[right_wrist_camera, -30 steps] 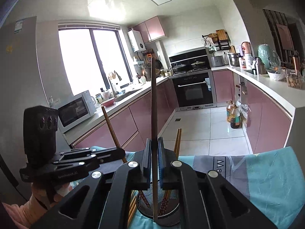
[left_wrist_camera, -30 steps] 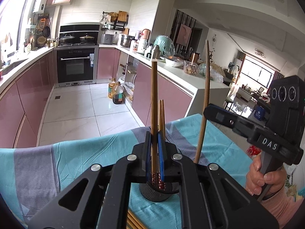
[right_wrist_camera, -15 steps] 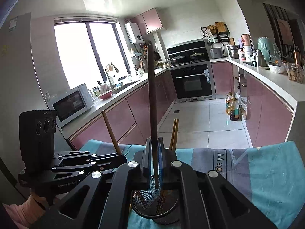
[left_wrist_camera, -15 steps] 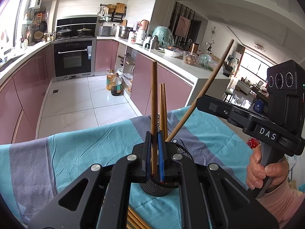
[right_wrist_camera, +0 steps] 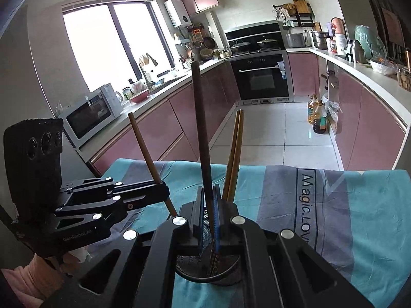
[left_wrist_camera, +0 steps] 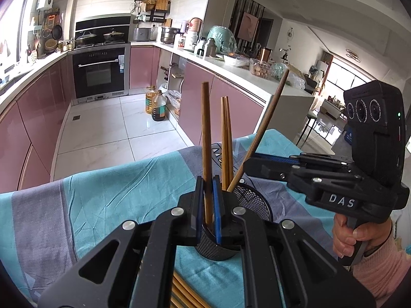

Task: Organize utensils
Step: 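Raise the chopstick upright and lower it into the mesh cup, then open the right gripper and move back to grasp another chopstick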

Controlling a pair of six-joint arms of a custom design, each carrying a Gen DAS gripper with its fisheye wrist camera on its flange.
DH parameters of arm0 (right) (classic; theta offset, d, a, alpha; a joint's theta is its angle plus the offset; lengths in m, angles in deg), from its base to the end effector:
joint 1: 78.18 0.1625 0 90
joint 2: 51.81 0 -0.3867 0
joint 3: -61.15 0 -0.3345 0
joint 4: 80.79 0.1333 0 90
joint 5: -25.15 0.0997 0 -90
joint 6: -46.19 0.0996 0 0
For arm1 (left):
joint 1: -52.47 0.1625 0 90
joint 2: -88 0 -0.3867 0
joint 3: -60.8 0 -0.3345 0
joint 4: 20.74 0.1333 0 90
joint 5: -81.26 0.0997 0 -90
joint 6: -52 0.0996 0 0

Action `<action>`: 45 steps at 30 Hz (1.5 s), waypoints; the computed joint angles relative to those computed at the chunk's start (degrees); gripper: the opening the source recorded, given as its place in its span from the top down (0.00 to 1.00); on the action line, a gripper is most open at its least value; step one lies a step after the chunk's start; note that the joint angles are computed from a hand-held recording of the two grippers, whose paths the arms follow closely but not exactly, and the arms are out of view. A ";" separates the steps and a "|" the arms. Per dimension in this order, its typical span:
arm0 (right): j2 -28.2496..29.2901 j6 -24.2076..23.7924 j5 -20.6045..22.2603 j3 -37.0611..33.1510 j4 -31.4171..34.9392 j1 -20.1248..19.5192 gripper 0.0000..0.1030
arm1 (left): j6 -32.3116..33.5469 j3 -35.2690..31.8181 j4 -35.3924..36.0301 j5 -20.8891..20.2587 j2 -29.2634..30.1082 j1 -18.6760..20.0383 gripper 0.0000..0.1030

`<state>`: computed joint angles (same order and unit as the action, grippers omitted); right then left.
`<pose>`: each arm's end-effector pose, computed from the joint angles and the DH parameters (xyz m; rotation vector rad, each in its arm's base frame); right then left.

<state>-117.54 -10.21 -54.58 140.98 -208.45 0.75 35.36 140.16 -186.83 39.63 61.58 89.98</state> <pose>0.0304 -0.6315 0.3835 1.2028 -2.7351 0.6672 -0.4015 -0.5701 0.0460 0.5425 2.4132 -1.0430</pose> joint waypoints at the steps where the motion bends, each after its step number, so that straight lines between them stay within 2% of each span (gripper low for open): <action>1: 0.11 0.04 -0.13 0.07 -0.21 0.06 0.95 | -0.07 -0.09 0.01 -0.21 0.01 0.17 0.93; 6: -0.56 0.10 1.32 0.63 -0.54 0.10 0.95 | 0.10 0.15 -0.76 -0.28 0.08 0.52 0.92; 18: -5.19 -3.83 5.02 -0.03 7.37 -0.81 0.95 | 1.13 1.29 -2.24 -0.23 -0.23 0.65 0.92; 22: -4.42 -2.97 3.35 0.35 5.48 -0.66 0.93 | 0.64 0.77 -1.51 0.61 0.13 0.61 0.91; 23: -4.20 -2.97 2.83 0.65 5.23 -0.73 0.93 | 0.86 0.96 -1.74 1.02 0.18 0.43 0.89; 25: -4.10 -3.47 2.57 1.25 5.34 -1.21 0.89 | 1.96 1.11 -2.65 2.16 0.42 -0.02 0.77; 26: -4.18 -3.71 2.80 1.56 5.55 -1.64 0.86 | 2.77 1.33 -3.80 2.48 0.56 -0.21 0.69; 27: -4.25 -3.71 3.00 1.88 5.66 -1.96 0.77 | 4.13 1.67 -5.55 2.79 0.74 -0.47 0.64; 31: -5.44 -4.51 4.01 3.98 5.59 -3.06 0.75 | 6.10 2.87 -9.11 5.75 0.97 -1.76 0.58; 34: -6.73 -6.12 4.61 5.81 6.17 -3.88 0.75 | 4.69 5.21 -10.49 7.58 0.11 -2.58 0.56; 36: -7.58 -7.50 4.63 7.06 7.09 -4.24 0.75 | 3.31 7.73 -11.49 9.42 -0.77 -3.21 0.51; 39: -8.69 -9.92 3.79 9.26 8.85 -4.73 0.73 | -0.83 12.12 -9.98 11.78 -2.58 -4.05 0.51; 45: -8.99 -11.05 -1.52 14.92 7.21 -5.43 0.72 | -17.11 21.57 1.75 11.31 -7.25 -4.14 0.52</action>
<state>-126.52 -21.25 -56.10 155.89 -201.25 -4.67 18.24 161.73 -185.07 50.94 54.32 85.83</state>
